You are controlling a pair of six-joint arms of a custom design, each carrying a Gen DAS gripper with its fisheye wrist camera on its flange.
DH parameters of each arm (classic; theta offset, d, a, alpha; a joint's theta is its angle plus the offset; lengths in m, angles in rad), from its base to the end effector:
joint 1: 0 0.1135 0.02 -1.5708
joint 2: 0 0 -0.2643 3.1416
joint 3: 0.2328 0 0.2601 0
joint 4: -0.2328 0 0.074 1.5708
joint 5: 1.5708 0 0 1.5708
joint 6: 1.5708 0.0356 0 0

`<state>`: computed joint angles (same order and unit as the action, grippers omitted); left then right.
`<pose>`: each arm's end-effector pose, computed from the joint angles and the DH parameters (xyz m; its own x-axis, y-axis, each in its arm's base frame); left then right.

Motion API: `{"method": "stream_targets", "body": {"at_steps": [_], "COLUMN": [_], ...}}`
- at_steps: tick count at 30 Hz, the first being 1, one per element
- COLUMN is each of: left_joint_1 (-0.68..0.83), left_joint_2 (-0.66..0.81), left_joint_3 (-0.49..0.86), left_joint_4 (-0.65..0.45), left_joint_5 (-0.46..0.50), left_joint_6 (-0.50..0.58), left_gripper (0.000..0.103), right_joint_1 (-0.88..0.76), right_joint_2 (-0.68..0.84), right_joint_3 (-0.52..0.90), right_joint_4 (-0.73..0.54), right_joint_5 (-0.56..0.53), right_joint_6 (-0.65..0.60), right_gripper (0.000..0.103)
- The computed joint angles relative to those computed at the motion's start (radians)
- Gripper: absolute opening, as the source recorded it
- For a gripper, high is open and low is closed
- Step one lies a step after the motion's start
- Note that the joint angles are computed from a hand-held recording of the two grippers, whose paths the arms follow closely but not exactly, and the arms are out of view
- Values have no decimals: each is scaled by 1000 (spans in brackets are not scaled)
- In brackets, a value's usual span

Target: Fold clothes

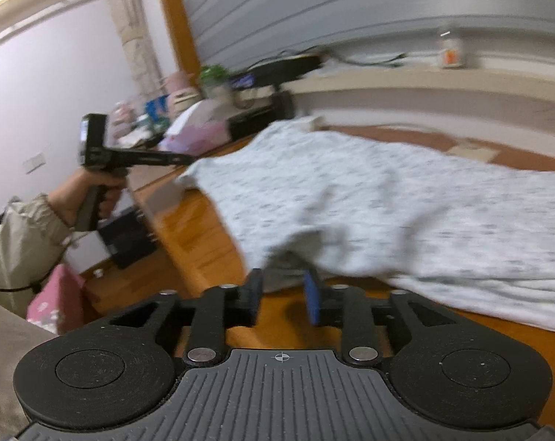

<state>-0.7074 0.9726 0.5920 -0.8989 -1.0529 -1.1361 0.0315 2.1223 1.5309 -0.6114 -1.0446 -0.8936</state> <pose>0.1377 -0.0770 0.2058 -0.4264 -0.2262 -0.8758 -0.6047 0.7914 0.0900 0.4339 0.0445 0.1616 -0.3297 -0.4020 -0.8542 -0.9315 0.2855 0.2252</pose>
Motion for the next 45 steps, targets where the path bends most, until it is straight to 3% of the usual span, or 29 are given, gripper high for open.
{"method": "stream_targets", "body": {"at_steps": [3,6,8,11,15,16,17,19,24,29,36,39,43,45], "left_joint_1": [13,38,54,80,98,99,99,97,111,172,220,227,211,203], "left_joint_2": [55,144,218,347,529,572,613,689,869,992,1094,1094,1113,1120], "left_joint_3": [22,45,71,131,258,292,326,390,565,689,774,761,797,812], "left_joint_4": [169,411,564,751,888,911,935,983,1038,1044,992,1015,961,936], "left_joint_5": [26,82,131,219,323,350,374,410,484,604,717,748,721,709], "left_joint_6": [161,359,475,614,722,743,765,810,891,863,821,842,868,876], "left_gripper": [81,88,102,103,103,103,103,103,103,103,103,103,103,103], "right_joint_1": [-48,-94,-121,-159,-204,-215,-226,-246,-283,-312,-324,-325,-308,-298], "right_joint_2": [9,8,19,48,109,128,142,159,189,242,290,350,447,469], "right_joint_3": [18,5,13,42,118,144,159,171,203,272,243,361,615,679], "right_joint_4": [62,192,249,328,353,342,346,371,412,475,841,770,488,405], "right_joint_5": [25,66,81,114,154,155,158,162,157,81,126,125,133,163], "right_joint_6": [55,119,150,211,316,340,364,407,496,662,947,997,915,883], "right_gripper": [34,41,45,50,60,67,82,95,103,103,103,103,103,103]}}
